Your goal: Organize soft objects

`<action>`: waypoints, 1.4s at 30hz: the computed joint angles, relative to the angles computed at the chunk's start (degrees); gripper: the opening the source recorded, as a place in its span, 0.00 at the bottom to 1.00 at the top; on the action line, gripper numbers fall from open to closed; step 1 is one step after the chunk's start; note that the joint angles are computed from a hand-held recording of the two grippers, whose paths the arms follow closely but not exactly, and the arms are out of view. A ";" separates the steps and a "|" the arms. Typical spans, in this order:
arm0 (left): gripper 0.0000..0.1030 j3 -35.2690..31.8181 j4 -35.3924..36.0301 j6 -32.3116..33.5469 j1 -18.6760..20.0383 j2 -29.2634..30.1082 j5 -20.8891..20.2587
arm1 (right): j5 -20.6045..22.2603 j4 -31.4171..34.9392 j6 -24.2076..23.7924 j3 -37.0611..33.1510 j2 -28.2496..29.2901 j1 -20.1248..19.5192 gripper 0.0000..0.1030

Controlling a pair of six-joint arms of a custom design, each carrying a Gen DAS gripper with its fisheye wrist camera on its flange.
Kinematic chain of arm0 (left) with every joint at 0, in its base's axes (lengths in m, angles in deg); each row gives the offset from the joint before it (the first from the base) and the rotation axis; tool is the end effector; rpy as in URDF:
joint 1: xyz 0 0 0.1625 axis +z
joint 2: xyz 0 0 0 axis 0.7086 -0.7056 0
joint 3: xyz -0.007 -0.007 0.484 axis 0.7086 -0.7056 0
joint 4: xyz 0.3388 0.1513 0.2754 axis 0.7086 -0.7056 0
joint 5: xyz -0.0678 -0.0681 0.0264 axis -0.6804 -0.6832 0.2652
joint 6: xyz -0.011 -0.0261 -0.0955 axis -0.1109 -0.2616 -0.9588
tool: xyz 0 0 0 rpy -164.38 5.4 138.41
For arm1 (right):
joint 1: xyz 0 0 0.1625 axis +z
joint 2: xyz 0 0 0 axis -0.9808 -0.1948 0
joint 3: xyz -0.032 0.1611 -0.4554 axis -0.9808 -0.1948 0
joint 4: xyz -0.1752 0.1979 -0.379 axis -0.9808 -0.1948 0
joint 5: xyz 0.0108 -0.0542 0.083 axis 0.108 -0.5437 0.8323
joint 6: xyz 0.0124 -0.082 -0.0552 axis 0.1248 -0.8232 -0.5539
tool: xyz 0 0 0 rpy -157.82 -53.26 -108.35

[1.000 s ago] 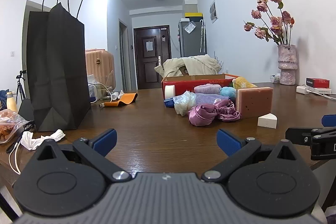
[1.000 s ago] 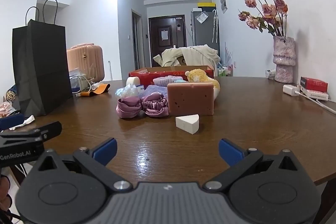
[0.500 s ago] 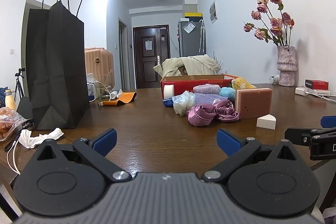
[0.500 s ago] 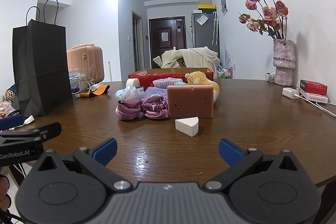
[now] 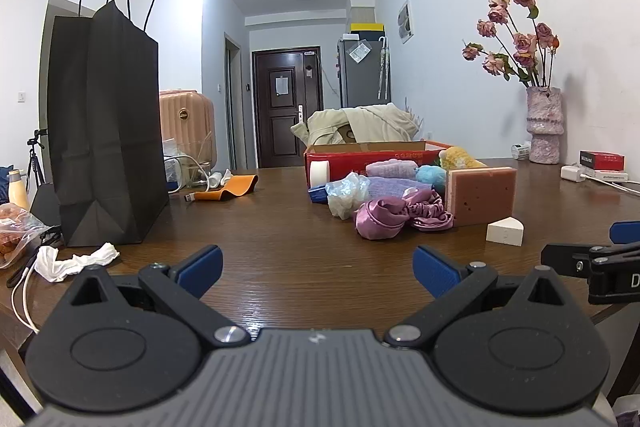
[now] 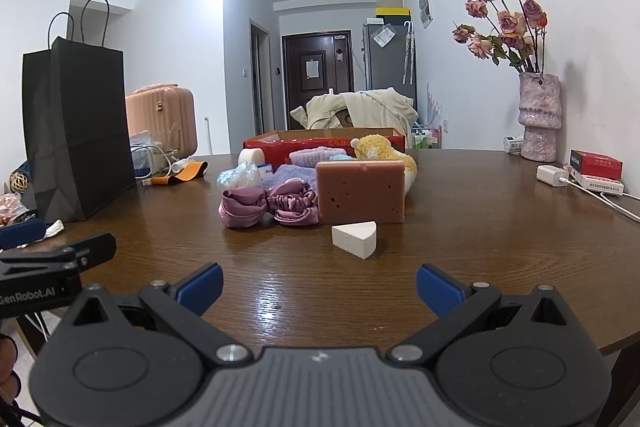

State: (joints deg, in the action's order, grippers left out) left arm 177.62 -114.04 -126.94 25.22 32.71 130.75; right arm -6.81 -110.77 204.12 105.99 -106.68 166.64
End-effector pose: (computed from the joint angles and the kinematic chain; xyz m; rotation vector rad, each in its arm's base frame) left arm 0.0157 -0.5548 0.0649 0.3065 1.6366 -1.5411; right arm 0.1248 -0.6507 -0.0637 1.1084 -2.3104 1.2932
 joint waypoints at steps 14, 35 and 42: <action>1.00 -0.01 -0.46 -0.02 -0.36 0.00 -0.31 | 0.11 -0.47 -0.02 0.00 -0.13 -0.01 1.00; 1.00 -0.26 -0.40 -0.67 -0.01 0.16 0.07 | 0.23 -0.94 -0.66 -0.20 0.17 0.22 1.00; 1.00 -0.27 -0.28 -0.81 0.17 0.11 -0.07 | 0.15 -0.92 -0.10 -0.45 0.34 0.10 1.00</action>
State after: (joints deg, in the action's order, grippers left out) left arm 177.35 -114.32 -127.75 25.39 32.82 130.68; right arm -6.66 -111.69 204.02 105.54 -106.33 166.74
